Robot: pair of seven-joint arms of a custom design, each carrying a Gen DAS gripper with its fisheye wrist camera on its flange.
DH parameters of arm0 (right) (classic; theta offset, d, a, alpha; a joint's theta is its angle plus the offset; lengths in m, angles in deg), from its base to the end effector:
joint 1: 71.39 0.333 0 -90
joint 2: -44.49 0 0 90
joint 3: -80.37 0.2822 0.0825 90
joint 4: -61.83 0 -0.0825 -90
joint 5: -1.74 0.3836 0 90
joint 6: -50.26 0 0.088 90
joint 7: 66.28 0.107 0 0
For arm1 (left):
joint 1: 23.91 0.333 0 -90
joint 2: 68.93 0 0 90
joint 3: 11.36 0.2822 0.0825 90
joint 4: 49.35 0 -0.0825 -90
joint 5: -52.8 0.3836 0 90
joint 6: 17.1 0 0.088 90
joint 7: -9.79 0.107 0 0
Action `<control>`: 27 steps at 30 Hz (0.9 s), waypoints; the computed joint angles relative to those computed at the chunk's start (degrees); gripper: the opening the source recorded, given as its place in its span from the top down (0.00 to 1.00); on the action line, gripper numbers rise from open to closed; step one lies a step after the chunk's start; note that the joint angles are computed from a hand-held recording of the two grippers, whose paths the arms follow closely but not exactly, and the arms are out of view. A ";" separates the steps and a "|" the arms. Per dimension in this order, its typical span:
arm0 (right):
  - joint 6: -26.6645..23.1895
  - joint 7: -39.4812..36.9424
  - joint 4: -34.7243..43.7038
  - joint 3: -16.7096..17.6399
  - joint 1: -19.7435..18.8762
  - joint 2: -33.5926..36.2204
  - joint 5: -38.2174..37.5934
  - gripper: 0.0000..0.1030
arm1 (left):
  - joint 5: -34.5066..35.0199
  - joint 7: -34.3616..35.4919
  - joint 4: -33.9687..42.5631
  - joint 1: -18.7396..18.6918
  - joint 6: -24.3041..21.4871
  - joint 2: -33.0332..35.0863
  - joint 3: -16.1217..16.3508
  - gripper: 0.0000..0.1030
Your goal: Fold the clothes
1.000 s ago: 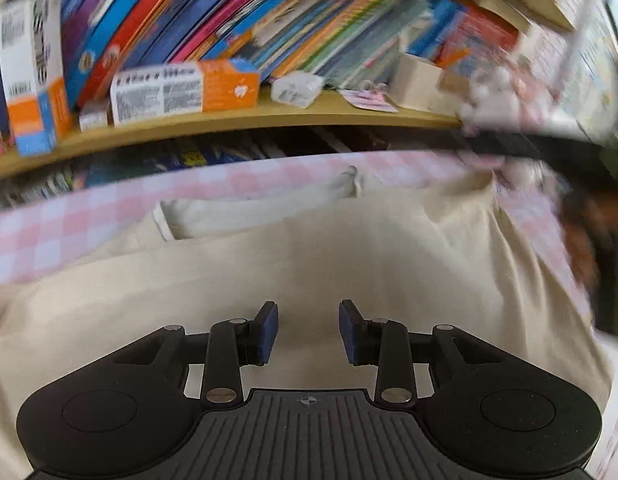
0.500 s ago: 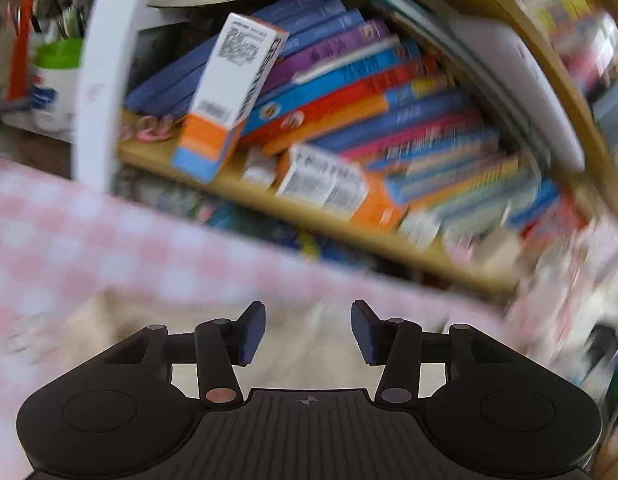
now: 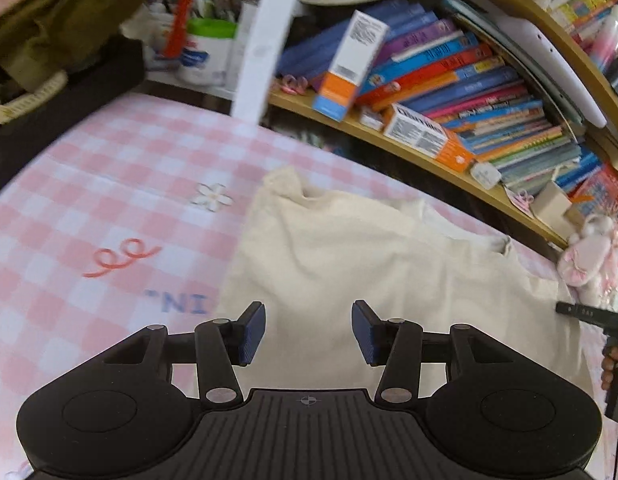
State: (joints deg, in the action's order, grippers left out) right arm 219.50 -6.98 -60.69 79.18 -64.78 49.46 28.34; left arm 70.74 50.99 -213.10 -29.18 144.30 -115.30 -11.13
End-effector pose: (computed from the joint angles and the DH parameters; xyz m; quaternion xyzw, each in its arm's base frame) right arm 0.5940 0.0266 0.4122 -0.7221 0.5863 -0.2289 0.2869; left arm 0.3650 -0.0475 0.4664 -0.7958 0.4685 -0.3211 0.2099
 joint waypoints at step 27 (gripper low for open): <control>-9.75 4.43 -37.57 1.30 -6.22 -41.39 4.81 0.50 | 1.09 8.20 -6.08 -3.65 -10.13 -9.67 -0.34 0.46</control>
State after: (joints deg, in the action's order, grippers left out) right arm 209.76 -2.54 -98.26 80.48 -70.99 8.07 33.15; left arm 71.83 59.19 -219.18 -32.83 134.18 -124.97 -11.47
